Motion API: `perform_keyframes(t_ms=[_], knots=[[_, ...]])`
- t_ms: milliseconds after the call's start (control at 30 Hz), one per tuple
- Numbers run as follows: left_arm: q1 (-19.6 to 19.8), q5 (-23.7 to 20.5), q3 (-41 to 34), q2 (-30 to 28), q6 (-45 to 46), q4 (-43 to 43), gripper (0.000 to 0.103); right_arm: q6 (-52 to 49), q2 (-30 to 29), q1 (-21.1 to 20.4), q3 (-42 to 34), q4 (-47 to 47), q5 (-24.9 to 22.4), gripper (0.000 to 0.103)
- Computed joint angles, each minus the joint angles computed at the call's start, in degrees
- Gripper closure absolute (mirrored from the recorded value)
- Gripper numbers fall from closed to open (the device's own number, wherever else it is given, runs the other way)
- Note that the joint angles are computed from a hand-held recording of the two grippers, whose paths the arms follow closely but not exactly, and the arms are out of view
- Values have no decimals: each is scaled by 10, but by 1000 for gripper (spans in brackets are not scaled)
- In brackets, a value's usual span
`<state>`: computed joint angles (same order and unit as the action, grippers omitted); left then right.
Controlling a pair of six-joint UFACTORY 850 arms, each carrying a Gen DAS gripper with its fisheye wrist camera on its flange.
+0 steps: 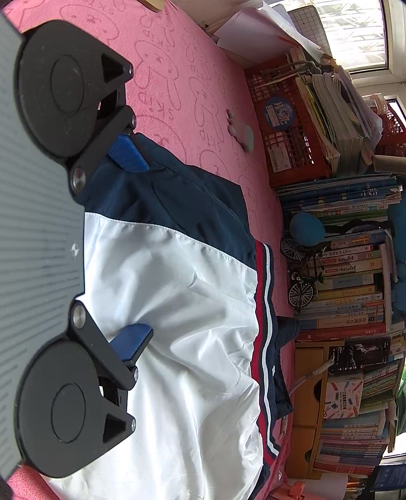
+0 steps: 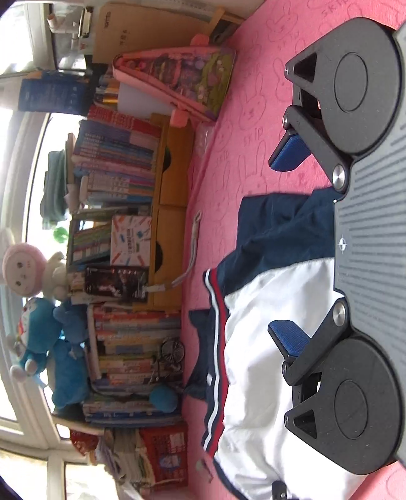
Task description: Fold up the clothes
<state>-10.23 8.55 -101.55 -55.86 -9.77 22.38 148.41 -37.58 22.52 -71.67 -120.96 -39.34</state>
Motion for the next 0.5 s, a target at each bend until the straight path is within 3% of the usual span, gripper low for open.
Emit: perform_keyframes(t_ms=[67, 133, 200, 333, 400, 500], knots=[[0, 0, 0, 0, -8, 7, 0, 61, -8, -3, -17, -83, 47, 3], [1, -1, 0, 0, -16, 14, 0, 55, -30, 1, -52, -98, 83, 26], [0, -1, -1, 0, -18, 15, 0, 8, -61, 8, -95, -66, 106, 33], [1, 1, 1, 1, -34, 29, 0, -63, -114, 14, -167, -15, 142, 32], [3, 7, 6, 10, -111, 95, 0, -126, -128, 17, -190, 37, 154, 32], [6, 23, 16, 28, -216, 179, 0, -121, -130, 16, -191, 36, 159, 32]])
